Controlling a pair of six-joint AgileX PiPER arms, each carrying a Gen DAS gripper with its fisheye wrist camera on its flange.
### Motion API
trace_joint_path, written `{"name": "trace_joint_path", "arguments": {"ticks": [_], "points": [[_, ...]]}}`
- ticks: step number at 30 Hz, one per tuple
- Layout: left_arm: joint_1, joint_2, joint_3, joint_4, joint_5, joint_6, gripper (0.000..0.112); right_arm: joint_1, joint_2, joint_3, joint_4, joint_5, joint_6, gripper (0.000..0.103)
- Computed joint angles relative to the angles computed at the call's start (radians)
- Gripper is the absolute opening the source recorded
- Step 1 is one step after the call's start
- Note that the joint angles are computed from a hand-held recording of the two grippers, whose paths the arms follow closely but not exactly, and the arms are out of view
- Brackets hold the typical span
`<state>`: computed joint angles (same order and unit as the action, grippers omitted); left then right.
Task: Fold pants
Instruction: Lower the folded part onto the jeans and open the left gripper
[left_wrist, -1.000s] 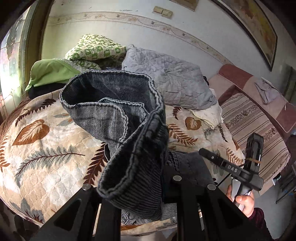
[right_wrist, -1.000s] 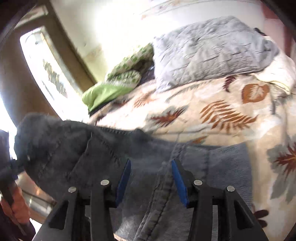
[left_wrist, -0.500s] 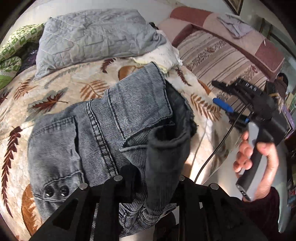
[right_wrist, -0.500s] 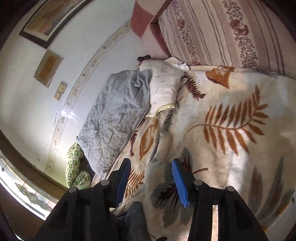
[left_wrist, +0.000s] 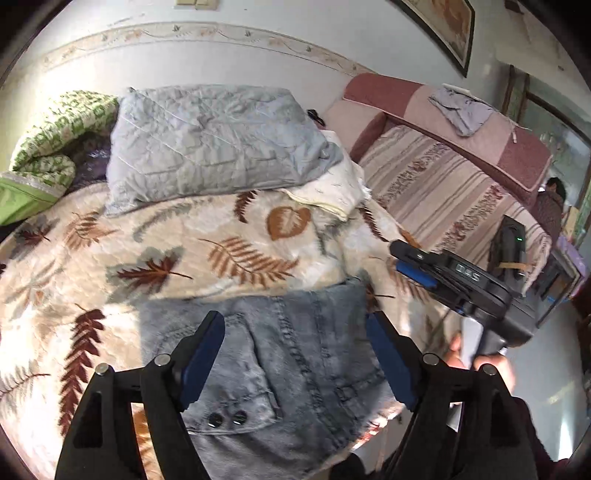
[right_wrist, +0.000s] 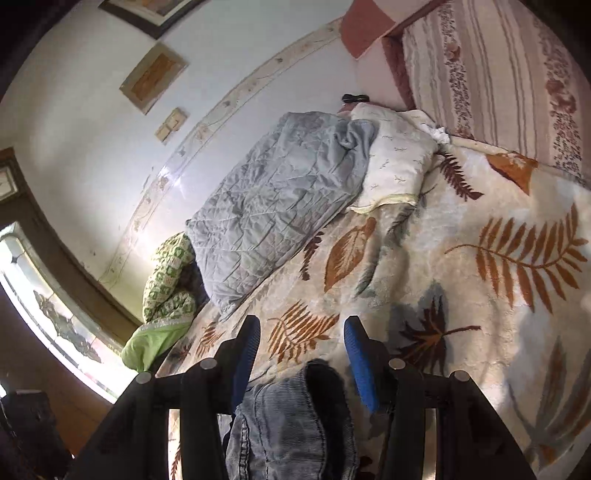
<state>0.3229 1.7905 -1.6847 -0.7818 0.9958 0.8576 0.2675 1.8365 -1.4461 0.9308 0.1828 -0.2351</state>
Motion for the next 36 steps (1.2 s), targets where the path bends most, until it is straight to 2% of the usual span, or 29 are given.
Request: {"name": "trace_joint_path", "arguments": {"ticks": [1,2,4,8,10,14,16,19,21,24,27,31,36], "points": [[-0.011,0.019,-0.018,0.065,-0.052,-0.051,0.081,0.009,0.014,-0.022,0.058,0.035,-0.079,0.050],[-0.018,0.056,-0.057,0.114,-0.069,-0.099,0.081,0.014,0.031,-0.047,0.106,0.080,-0.134,0.050],[-0.031,0.149,-0.149,0.197,-0.063,-0.183,0.081,0.022,0.083,-0.111,0.093,0.177,-0.125,0.050],[-0.081,0.266,-0.236,0.400,-0.077,-0.328,0.081,0.034,0.194,-0.254,-0.057,0.333,0.044,0.050],[-0.089,0.295,-0.237,0.426,-0.093,-0.347,0.081,0.045,0.248,-0.333,-0.231,0.385,0.229,0.050],[-0.102,0.352,-0.255,0.477,-0.102,-0.380,0.081,0.035,0.394,-0.532,-0.423,0.542,0.464,0.052],[-0.104,0.362,-0.255,0.480,-0.112,-0.381,0.082,0.022,0.464,-0.627,-0.419,0.605,0.476,0.054],[-0.116,0.345,-0.217,0.504,-0.161,-0.378,0.085,0.014,0.498,-0.677,-0.417,0.622,0.471,0.057],[-0.124,0.326,-0.170,0.531,-0.222,-0.382,0.094,0.018,0.496,-0.676,-0.426,0.618,0.476,0.057],[-0.106,0.310,-0.143,0.489,-0.234,-0.357,0.094,0.026,0.462,-0.637,-0.444,0.595,0.485,0.057],[-0.104,0.261,-0.071,0.504,-0.294,-0.349,0.094,0.052,0.377,-0.529,-0.498,0.517,0.482,0.057],[-0.080,0.202,-0.003,0.440,-0.316,-0.273,0.094,0.074,0.246,-0.344,-0.449,0.389,0.391,0.058],[-0.054,0.138,0.066,0.386,-0.367,-0.208,0.094,0.132,0.133,-0.209,-0.619,0.294,0.494,0.058]]}}
